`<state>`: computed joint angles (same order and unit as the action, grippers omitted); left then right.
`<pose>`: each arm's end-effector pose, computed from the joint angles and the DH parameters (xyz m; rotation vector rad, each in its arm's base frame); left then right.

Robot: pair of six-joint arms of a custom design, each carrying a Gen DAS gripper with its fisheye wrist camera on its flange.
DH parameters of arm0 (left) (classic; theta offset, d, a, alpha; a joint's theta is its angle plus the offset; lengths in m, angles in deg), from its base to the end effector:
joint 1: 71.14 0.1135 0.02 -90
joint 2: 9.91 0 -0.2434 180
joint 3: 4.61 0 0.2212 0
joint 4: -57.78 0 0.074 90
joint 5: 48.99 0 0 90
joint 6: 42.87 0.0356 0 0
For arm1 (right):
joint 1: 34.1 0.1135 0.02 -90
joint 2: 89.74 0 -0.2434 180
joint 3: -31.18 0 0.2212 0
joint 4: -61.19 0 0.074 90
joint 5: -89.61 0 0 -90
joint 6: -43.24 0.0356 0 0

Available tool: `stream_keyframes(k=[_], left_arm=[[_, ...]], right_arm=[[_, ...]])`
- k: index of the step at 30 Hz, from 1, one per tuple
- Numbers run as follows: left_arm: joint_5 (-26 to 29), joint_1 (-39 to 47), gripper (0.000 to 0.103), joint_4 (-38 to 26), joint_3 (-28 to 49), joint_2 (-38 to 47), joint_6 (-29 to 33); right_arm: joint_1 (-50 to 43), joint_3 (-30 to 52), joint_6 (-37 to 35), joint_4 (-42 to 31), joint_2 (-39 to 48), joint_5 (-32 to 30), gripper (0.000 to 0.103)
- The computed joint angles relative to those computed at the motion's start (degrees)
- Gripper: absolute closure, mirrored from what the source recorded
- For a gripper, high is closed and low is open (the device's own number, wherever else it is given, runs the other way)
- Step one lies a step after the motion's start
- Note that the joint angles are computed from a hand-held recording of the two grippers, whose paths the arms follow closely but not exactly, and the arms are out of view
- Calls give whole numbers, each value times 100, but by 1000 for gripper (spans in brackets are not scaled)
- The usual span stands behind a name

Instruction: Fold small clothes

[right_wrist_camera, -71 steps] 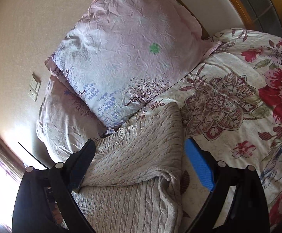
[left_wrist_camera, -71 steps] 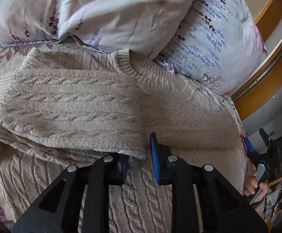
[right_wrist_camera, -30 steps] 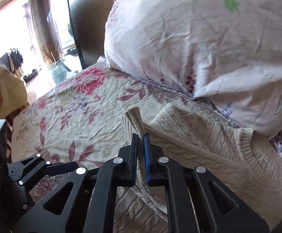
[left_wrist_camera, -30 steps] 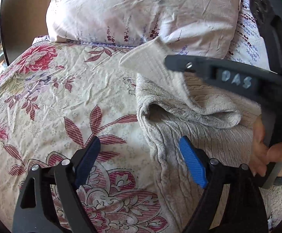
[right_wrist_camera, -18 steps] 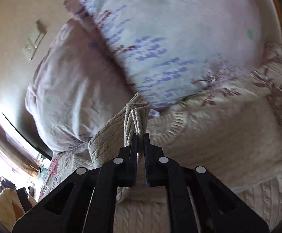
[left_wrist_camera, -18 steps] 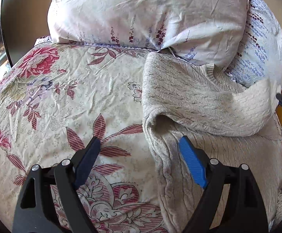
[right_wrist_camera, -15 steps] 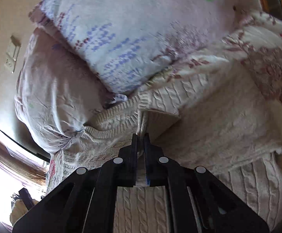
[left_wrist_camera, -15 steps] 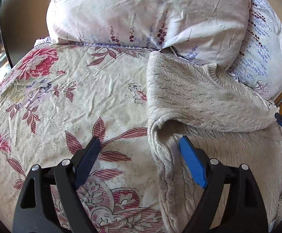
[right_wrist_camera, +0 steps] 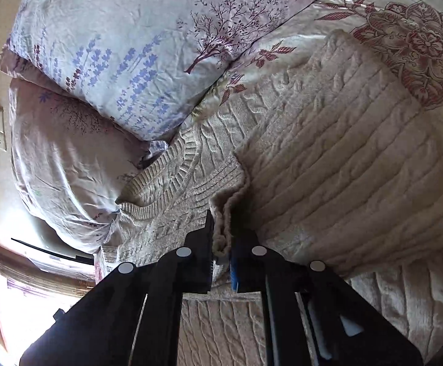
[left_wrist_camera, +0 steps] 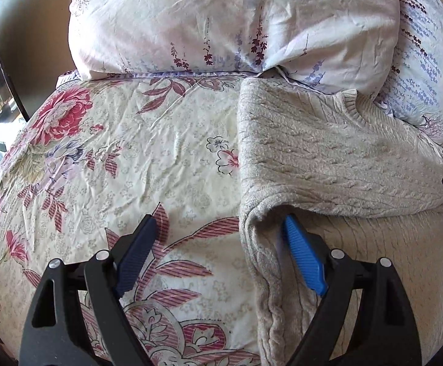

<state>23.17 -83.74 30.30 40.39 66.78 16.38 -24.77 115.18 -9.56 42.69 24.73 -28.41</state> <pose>0.2049 -0.0346 0.1415 -0.5070 2.4801 0.1113 0.3729 0.0782 0.1433 0.3769 2.4921 0.9461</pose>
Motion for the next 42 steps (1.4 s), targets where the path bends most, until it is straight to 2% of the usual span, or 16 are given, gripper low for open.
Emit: stream_keyframes(k=[4,6,10,13,17,19,21,23,25,27,29,32,34,35,39,42], left_arm=[[-131,38,18,-36,206,276,2],[-131,53,14,45,220,346,15],[-183,51,13,92,288,436,-16],[-92,193,13,148,254,375,-85],[47,394,14,237,195,294,-92],[-9,308,14,76,260,303,-112],[91,296,14,-98,188,87,-90],[241,344,14,-239,-19,-375,-91],[232,286,14,-434,-127,-824,-166],[-140,-97,14,-542,-82,-1087,-329],[-409,-588,14,-367,12,-1193,-331],[-379,-1055,14,260,192,-864,-190],[-145,-1075,14,551,448,-296,-20],[-66,-1043,14,593,632,90,2],[406,-686,26,608,1024,1196,-58],[315,-720,28,706,1003,1367,21]], right_arm=[[-35,-677,-148,849,-840,420,96],[-117,-908,-169,965,-1101,723,96],[-197,-366,-445,-27,-518,759,96],[-223,-542,-435,183,-483,722,96],[-135,-222,-819,-358,-383,953,95],[-143,-338,-797,-427,-622,1093,84],[-168,-753,-780,-131,-1087,1368,61],[-120,-1001,-1021,94,-1442,1505,57],[-75,-967,-1278,86,-1542,1303,57],[-28,-803,-1345,37,-1448,996,57],[58,-612,-1300,-33,-1296,840,57],[171,-412,-1240,-122,-1089,705,56],[268,-310,-1221,-217,-981,757,47],[286,-253,-1205,-278,-907,786,41],[257,83,-1174,-697,-516,832,39],[222,131,-1324,-719,-391,792,39]])
